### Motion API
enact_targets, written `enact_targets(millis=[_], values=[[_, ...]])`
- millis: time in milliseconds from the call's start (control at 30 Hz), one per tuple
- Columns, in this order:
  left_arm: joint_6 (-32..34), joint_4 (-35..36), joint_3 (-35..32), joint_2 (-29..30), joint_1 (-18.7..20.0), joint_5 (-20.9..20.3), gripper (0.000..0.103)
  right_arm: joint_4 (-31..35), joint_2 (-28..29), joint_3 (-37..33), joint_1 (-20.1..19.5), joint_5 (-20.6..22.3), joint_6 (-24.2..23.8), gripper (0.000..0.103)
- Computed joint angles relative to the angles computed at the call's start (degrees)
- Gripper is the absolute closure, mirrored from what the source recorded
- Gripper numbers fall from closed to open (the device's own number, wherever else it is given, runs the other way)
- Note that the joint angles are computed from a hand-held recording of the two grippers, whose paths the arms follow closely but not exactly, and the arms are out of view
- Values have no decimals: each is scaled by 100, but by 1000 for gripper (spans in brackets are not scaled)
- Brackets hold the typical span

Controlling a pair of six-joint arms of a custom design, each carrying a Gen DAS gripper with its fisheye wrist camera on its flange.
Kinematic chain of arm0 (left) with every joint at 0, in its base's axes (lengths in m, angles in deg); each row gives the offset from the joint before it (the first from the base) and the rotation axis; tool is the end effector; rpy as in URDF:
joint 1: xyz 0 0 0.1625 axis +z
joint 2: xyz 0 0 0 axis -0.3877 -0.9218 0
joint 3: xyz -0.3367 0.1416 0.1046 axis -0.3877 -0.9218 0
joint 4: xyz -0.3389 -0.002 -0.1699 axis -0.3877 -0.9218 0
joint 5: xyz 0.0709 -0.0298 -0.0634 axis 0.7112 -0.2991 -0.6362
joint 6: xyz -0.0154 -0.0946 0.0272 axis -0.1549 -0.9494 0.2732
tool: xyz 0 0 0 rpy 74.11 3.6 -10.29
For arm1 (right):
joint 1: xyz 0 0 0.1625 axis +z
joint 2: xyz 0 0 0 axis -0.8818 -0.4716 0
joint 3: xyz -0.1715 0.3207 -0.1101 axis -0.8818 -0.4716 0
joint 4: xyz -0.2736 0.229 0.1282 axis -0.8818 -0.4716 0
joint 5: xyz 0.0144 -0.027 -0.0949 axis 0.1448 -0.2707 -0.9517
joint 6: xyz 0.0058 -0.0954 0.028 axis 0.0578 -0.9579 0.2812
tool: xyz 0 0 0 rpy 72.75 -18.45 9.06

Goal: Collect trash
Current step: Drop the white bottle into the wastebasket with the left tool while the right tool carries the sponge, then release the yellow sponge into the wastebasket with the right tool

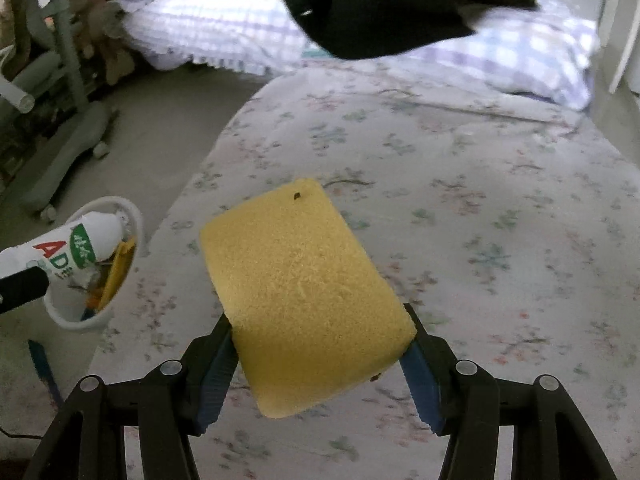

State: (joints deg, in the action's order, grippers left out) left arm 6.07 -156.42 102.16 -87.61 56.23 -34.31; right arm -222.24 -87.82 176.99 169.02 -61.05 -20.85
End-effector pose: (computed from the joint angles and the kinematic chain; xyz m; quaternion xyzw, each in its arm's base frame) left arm -0.1216 -0.3083 0.2098 0.0821 0.9502 -0.2419 0.1783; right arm 0.1818 -0.3423 0.1636 0.1407 -0.9163 0.2284 0.2975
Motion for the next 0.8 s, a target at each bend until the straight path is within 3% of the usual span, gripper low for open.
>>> enact_targets(millis=[233,400,467,500,700,800], values=[[-32,460,-7,-439,462,344,60,0,584,-323,163,244,262,38],[265,182,22,-321,704,683,59,-25,931,-518,278,367,382,38],[287,328,-104,-139,858,746,39,-48,1068,-590,315,404,405,38],[146,509,-158,-94,904,818,23,-64,1114,-609,329,416,405,38],[-383,1460,-273,-420,967,1114,17,-39,1425,-787,416,455,456,37],[-810,2285,-318,-783,837,1269,16,-37,1590,-896,458,455,445,37]])
